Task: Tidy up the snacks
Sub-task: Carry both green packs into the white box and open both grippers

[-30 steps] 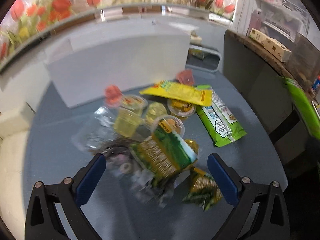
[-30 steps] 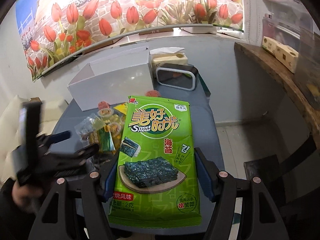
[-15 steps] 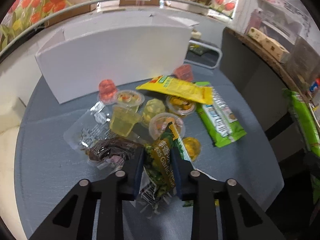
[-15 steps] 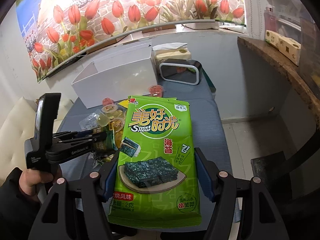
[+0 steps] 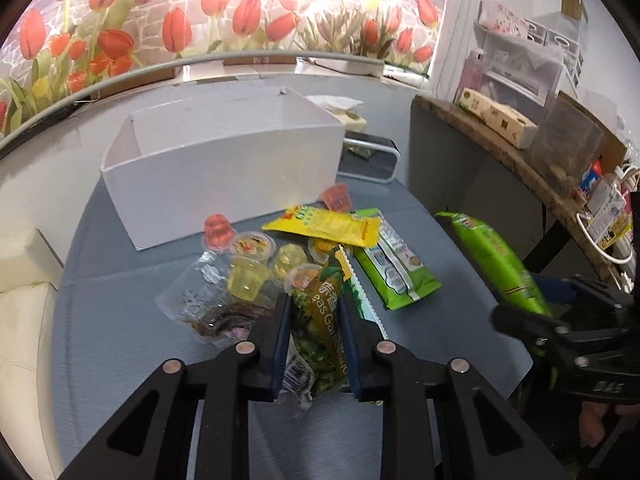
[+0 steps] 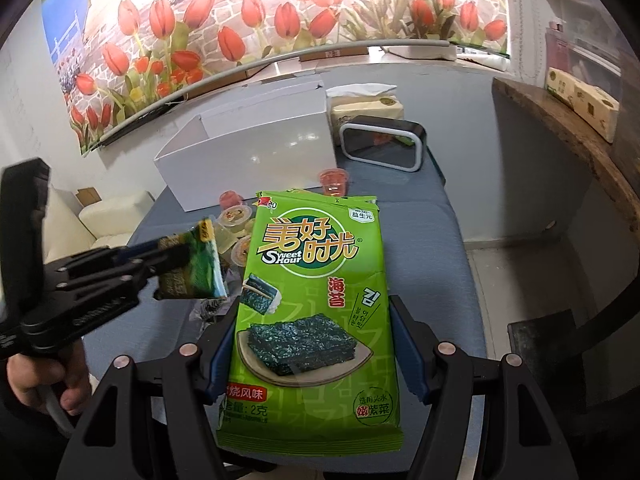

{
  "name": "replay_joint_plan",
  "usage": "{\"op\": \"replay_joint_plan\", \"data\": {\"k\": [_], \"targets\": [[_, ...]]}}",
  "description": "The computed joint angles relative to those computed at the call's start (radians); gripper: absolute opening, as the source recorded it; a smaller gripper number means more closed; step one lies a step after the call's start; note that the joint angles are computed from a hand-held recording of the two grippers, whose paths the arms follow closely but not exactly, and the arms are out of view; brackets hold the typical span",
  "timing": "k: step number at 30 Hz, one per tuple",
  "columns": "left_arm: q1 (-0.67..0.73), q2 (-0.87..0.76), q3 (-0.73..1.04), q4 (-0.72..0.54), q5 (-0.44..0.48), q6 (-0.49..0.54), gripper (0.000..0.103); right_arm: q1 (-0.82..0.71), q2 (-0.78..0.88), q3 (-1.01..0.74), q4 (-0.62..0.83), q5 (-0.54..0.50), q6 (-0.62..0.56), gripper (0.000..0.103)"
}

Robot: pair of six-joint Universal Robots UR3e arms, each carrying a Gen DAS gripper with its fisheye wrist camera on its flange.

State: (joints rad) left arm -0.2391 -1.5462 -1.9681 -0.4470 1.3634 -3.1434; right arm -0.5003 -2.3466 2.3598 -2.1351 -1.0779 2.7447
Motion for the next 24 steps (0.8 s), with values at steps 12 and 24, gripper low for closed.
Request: {"op": "replay_joint_plan", "data": {"k": [12,24], "targets": [[0.160,-0.113,0.342,-0.119,-0.015,0.060,0.027,0.459,0.805,-0.554,-0.513,-0.253,0.339,0.072],[0.229,-0.777,1.348,-0.534,0.004,0.116,0.030,0.595,1.658,-1.810,-0.079,-0.410,0.377,0.072]]}}
